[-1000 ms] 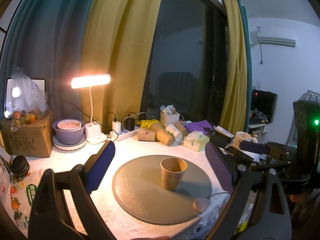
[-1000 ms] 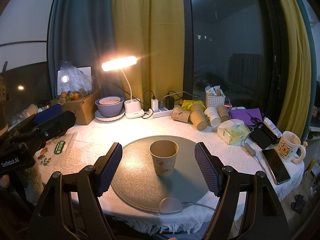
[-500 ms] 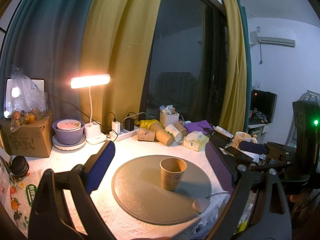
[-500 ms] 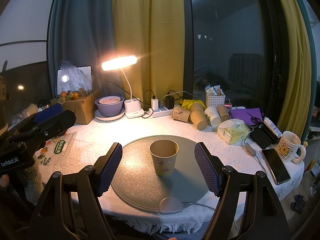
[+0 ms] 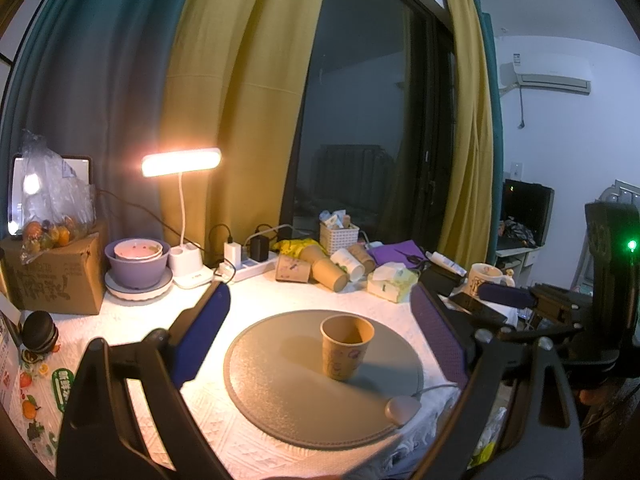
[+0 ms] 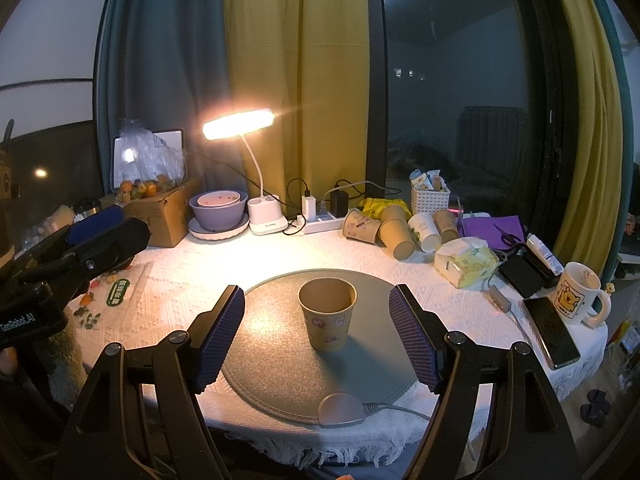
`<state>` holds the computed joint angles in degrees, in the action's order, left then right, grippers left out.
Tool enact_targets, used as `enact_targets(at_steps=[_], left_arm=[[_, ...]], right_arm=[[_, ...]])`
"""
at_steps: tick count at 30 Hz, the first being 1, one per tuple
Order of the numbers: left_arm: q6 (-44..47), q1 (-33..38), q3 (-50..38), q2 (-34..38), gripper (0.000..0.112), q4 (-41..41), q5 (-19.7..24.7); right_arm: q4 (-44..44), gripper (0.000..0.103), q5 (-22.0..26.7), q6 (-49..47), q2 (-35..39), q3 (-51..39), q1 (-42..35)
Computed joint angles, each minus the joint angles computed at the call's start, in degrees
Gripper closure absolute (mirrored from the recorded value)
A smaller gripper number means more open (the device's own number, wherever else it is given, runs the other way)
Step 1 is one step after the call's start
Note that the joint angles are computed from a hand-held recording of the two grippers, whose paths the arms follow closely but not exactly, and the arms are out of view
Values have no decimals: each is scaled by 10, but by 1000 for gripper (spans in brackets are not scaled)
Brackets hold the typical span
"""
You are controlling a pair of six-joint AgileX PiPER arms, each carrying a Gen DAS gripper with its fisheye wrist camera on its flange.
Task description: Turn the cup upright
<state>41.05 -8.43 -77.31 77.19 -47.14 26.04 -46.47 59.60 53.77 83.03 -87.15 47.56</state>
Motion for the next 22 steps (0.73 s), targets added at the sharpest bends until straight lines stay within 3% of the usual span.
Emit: enact_targets(at_steps=[22], left_arm=[[36, 2, 3, -3, 20, -33, 11]], right_arm=[[0, 25, 2, 1, 3, -3, 0]])
